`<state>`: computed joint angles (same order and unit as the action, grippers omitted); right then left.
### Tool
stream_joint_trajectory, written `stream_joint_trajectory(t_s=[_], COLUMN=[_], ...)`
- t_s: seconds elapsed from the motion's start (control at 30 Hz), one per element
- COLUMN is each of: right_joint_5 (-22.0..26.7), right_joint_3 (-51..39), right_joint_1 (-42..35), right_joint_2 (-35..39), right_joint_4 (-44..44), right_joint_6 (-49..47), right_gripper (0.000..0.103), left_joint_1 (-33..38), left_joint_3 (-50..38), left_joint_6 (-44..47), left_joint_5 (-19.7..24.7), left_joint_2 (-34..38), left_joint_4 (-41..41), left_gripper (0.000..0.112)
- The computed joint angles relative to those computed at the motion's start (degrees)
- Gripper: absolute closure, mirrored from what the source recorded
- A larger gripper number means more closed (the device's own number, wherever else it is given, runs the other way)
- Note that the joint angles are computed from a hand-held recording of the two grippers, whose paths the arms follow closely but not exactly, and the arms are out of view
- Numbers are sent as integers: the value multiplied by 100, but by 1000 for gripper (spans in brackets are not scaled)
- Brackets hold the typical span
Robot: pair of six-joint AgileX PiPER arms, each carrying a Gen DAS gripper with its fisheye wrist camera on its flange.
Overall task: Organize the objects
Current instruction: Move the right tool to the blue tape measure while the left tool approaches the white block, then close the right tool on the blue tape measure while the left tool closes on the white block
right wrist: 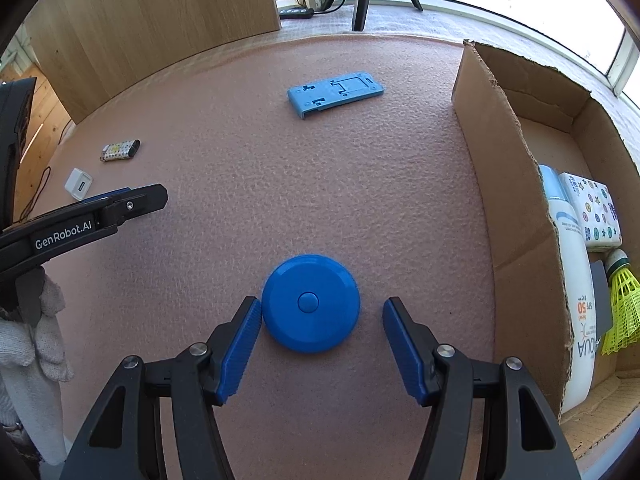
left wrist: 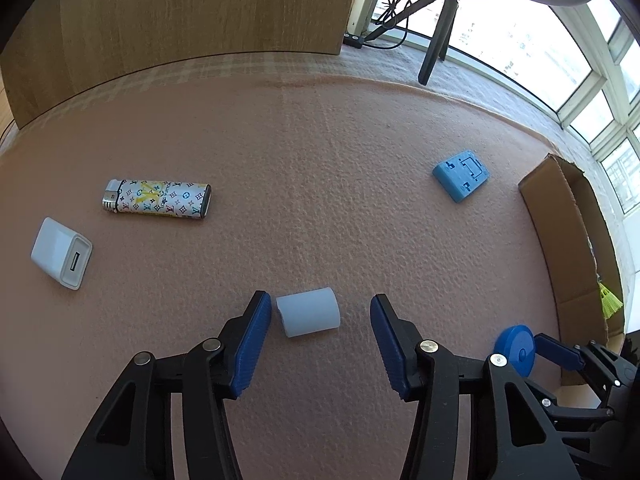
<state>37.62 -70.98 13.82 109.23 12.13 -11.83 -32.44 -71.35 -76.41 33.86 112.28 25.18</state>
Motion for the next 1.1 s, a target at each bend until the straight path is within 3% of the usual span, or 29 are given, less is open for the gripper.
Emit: stream_joint_trajectory(t_s=[0.37, 0.47, 0.57, 1.1], right_joint_5=[-46, -128, -181, -238], right_joint_3=[-30, 41, 87, 434], right_joint_1=[264, 365, 398, 114], right_joint_2=[49, 17, -19, -507], right_joint_4=[-581, -827, -909, -338], right_joint_6=[346, 491, 536, 3], right_gripper=[44, 49, 57, 57], left_joint_1=[38, 8, -1, -143], left_joint_3=[266, 274, 296, 644], left_joint_6=[-89, -109, -172, -575], left_joint_5=[-155, -139, -155, -276], left_joint_2=[-133, -121, -132, -499], left_joint_4=[103, 178, 217, 497], left_gripper=[78, 80, 83, 85])
